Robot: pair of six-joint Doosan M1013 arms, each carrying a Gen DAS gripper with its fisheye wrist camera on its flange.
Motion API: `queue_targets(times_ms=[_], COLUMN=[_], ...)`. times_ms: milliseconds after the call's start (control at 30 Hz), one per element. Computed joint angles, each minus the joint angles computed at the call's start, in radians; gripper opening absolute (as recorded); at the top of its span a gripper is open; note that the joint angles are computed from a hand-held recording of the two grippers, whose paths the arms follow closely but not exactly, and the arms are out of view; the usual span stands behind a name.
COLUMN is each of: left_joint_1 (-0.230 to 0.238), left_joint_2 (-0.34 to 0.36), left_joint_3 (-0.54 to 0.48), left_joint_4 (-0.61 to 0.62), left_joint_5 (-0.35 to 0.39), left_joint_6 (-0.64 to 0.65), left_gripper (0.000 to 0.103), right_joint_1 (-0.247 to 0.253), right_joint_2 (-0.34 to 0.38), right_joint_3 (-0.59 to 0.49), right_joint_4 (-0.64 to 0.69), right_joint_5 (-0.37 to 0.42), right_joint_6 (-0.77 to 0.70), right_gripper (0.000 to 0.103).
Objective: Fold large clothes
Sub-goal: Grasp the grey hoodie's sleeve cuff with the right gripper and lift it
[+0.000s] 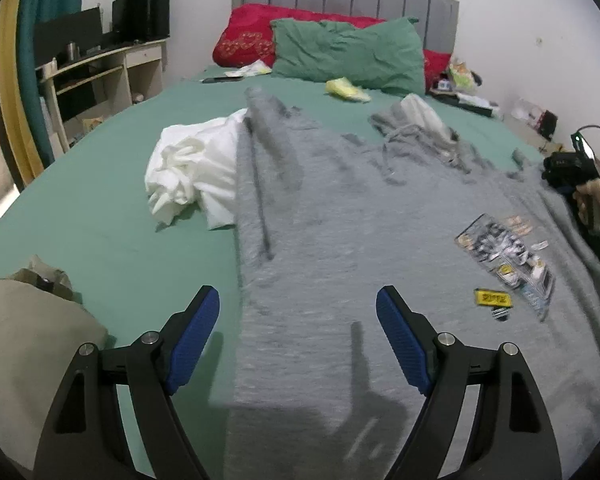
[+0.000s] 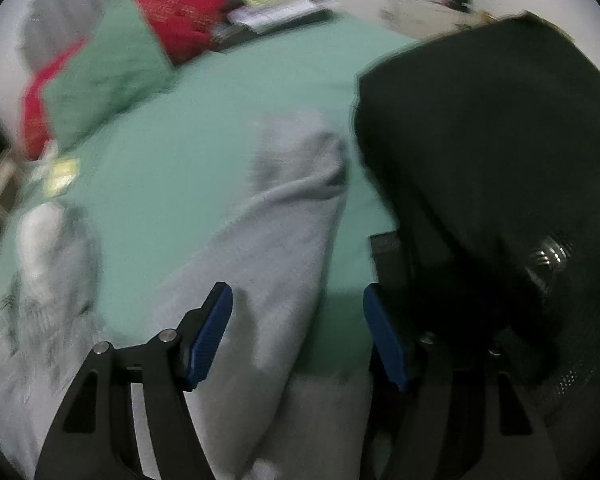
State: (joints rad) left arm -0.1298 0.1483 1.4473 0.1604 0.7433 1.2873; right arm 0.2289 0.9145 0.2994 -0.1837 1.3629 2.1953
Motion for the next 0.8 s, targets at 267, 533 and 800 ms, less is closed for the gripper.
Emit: queue_targets(times_ms=[267,533,800], left_joint_1=[0.021,-0.008,0.014], left_joint_2=[0.005,-0.021,-0.025], left_joint_3=[-0.017,-0.023,-0.043], left_joint_4=[-0.14,-0.058,-0.172], left_joint_5=[0.05,0.025,0.115], left_joint_6=[0.071,0.062,0.116], left_gripper=[0.084,0.084,0.084], right_joint_1=[0.038,0.13,0.282], right_joint_2=[0.023,-0.194,-0.164], right_joint_3=[-0.036,0.215,0.118], right_joint_4=[0.03,-0.224,-0.122], right_joint_5=[-0.008,-0.239,-0.159], right_joint_6=[-0.209,-0.196,-0.348], right_gripper=[0.017,0.017,0.031])
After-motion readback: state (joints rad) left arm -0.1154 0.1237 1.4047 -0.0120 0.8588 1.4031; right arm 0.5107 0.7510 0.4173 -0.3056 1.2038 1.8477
